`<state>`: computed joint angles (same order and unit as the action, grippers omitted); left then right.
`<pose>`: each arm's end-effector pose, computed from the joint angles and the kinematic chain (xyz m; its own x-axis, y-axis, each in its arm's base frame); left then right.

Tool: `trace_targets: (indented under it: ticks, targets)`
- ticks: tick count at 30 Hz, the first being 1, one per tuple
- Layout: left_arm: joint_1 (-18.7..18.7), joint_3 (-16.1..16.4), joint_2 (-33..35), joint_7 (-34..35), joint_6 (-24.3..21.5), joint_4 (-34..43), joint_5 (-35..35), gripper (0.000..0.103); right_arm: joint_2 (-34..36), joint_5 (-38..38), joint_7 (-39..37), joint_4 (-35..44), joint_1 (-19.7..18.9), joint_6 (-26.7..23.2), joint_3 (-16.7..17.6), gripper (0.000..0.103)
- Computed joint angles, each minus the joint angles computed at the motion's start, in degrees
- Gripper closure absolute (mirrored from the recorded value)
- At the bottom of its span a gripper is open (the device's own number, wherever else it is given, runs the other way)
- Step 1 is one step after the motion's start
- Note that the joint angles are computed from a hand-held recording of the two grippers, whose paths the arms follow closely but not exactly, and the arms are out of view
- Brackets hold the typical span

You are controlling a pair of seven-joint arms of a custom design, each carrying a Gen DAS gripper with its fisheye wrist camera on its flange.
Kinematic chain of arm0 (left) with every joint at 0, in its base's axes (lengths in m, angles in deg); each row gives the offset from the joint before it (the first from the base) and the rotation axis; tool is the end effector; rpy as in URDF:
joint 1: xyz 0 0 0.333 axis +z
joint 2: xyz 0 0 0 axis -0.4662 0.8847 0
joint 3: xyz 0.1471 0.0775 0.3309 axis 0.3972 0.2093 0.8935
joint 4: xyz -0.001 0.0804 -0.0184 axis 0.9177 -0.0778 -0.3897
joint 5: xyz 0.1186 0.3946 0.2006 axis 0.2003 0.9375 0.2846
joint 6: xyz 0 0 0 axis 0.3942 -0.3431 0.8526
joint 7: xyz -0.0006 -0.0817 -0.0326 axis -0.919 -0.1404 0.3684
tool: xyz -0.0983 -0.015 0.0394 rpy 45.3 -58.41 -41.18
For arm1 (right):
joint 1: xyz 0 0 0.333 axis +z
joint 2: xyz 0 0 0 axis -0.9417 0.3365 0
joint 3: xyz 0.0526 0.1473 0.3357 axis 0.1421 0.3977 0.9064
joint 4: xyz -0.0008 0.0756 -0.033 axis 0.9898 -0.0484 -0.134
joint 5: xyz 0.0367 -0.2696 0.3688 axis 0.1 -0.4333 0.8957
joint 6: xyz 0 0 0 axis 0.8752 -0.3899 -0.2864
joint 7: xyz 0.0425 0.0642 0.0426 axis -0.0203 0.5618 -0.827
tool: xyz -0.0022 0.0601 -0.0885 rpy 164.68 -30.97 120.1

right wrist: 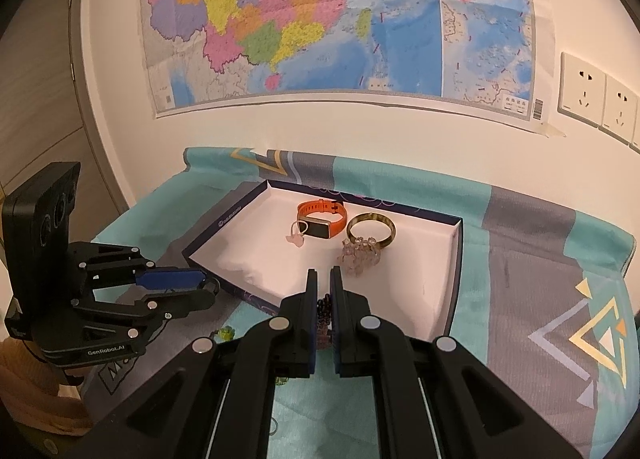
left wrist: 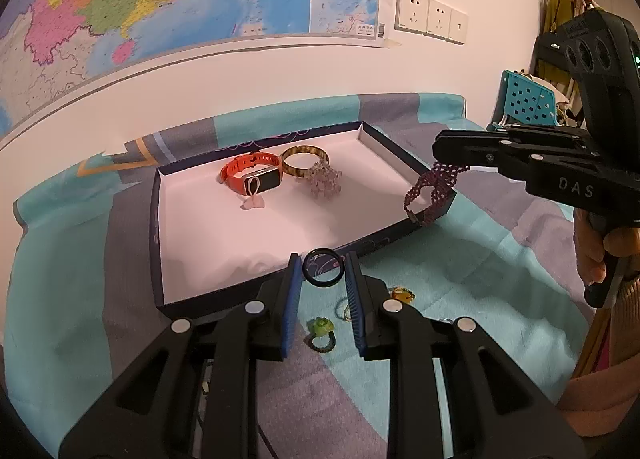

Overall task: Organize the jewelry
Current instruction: 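Lift the beaded bracelet and black ring off the cloth with both tools, then carry the beaded bracelet and black ring over the box with both tools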

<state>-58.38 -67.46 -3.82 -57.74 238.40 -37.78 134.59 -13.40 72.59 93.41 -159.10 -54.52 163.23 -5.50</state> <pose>0.6068 -0.4975 0.4680 -0.3234 -0.9455 0.0371 -0.6312 0.1863 -0.7529 0.6511 0.2817 0.4941 0.5535 -0.8285 -0.0850 -0.5213 -0.2650 -0.8112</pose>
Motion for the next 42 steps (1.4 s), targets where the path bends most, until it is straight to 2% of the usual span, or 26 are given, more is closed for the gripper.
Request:
trace_targets:
  ticks: [42]
  targets:
    - [-0.1, 1.4, 4.6, 4.3, -2.5, 7.0, -2.8, 0.081, 6.4, -6.1, 5.2, 8.1, -1.0, -3.4, 0.3, 0.098]
